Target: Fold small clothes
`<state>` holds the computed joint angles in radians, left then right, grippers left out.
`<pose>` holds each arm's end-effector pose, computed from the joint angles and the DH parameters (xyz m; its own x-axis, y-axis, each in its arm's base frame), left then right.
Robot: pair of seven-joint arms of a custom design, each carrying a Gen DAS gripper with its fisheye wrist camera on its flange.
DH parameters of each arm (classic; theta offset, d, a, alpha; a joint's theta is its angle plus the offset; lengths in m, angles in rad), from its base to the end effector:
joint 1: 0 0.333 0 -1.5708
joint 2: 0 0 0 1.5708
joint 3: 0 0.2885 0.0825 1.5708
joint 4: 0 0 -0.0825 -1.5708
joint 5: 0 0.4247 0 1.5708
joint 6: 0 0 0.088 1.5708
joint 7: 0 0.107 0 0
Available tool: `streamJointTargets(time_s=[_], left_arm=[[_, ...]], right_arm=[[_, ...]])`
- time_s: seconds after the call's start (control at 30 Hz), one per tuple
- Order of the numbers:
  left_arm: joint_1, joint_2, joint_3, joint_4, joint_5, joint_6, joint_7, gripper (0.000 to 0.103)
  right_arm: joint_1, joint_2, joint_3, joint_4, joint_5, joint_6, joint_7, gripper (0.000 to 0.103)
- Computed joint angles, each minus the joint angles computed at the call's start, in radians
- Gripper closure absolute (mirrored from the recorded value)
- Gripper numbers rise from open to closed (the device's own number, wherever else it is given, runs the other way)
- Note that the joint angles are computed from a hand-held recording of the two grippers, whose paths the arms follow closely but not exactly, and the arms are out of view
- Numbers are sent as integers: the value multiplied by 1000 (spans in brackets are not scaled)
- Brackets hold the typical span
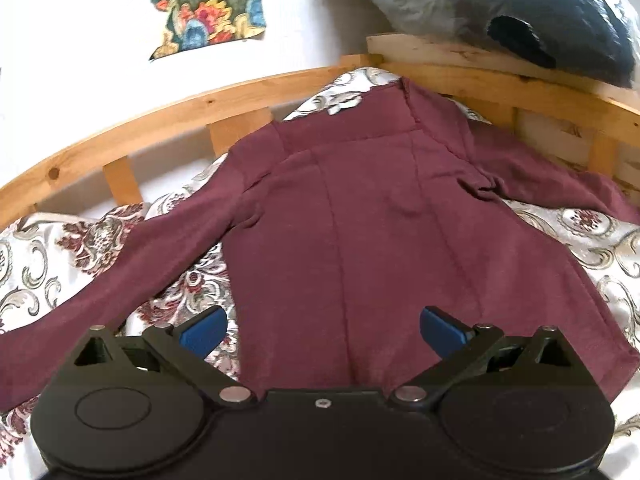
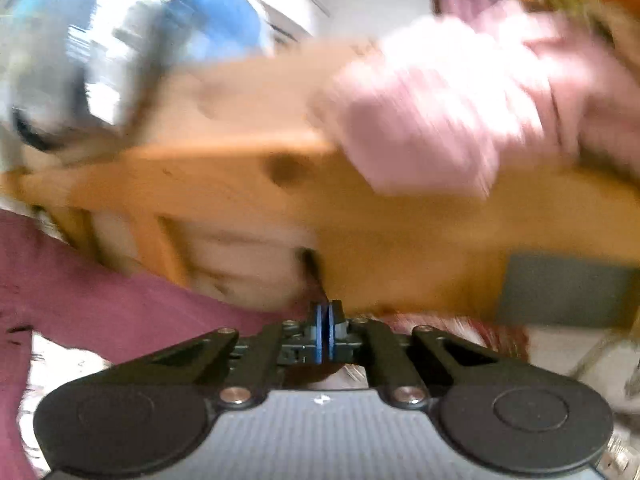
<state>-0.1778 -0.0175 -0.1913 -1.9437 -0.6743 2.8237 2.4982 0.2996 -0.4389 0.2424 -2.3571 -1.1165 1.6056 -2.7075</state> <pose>0.6071 -0.2020 0.5441 -0.6299 -0.7671 -0.1214 -0.3727 0.4357 -0.8193 0.4307 0.1572 0.4918 -0.9310 -0.3595 -0.0642 -0.0622 0.3295 -0.9421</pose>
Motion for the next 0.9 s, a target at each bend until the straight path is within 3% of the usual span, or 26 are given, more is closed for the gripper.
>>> streamJointTargets(time_s=[0.17,0.33,0.43,0.63,0.83,0.9], left_arm=[[10,23,5,32,16,24,-54,1],[21,41,8,51,40,56,-93,1],[29,50,12,57,74,76,-141,1],[50,58,25,57,128,95,-204,1],[61,65,35,51,222,128,-288,1],[65,65,31,47,196,157,-289,1]], right_arm=[[2,93,30,116,-235,110,-132,99],[5,259,4,297,-490,383,-315,99],[30,367,-25,415,-565,539,-415,99],[90,518,-99,576,-514,746,-560,100],[136,590,-150,600,-430,876,-636,100],[144,615,-161,615,-396,917,-663,100]])
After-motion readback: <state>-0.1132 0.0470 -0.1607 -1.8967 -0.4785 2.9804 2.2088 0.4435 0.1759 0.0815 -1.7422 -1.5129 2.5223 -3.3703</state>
